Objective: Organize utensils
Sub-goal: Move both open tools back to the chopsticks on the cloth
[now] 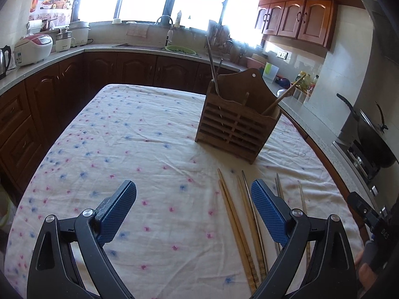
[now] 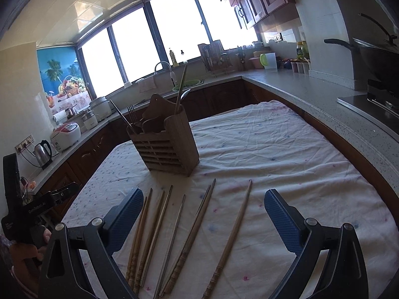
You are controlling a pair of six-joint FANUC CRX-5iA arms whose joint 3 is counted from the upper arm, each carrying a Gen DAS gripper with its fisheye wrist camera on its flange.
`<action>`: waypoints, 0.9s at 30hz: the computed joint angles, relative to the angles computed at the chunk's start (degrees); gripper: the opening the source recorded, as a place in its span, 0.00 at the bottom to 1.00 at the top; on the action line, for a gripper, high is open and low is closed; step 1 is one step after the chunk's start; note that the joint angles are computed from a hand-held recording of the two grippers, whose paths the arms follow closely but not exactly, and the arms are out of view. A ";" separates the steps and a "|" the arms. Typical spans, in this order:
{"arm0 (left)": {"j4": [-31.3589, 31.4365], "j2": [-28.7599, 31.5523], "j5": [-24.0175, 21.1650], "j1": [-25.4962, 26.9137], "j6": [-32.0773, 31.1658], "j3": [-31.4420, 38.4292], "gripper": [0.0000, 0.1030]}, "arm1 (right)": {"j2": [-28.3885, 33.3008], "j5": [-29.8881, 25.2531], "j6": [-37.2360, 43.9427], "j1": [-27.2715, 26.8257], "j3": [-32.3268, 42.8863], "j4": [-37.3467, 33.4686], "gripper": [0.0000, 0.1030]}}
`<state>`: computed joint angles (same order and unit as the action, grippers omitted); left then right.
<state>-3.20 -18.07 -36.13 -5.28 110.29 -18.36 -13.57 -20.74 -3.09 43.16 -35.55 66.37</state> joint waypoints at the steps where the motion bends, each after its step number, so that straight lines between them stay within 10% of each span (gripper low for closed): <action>1: 0.07 0.34 -0.49 -0.27 -0.24 0.19 0.93 | -0.06 -0.55 0.36 0.33 -0.23 -0.83 0.96; 22: 4.96 8.07 -5.55 -1.72 -8.08 4.24 0.91 | 3.93 -5.38 14.10 1.64 4.70 -17.67 0.87; 27: 9.13 11.34 -5.70 -0.97 -11.52 5.42 0.76 | 6.31 -6.78 19.32 1.37 7.73 -23.68 0.78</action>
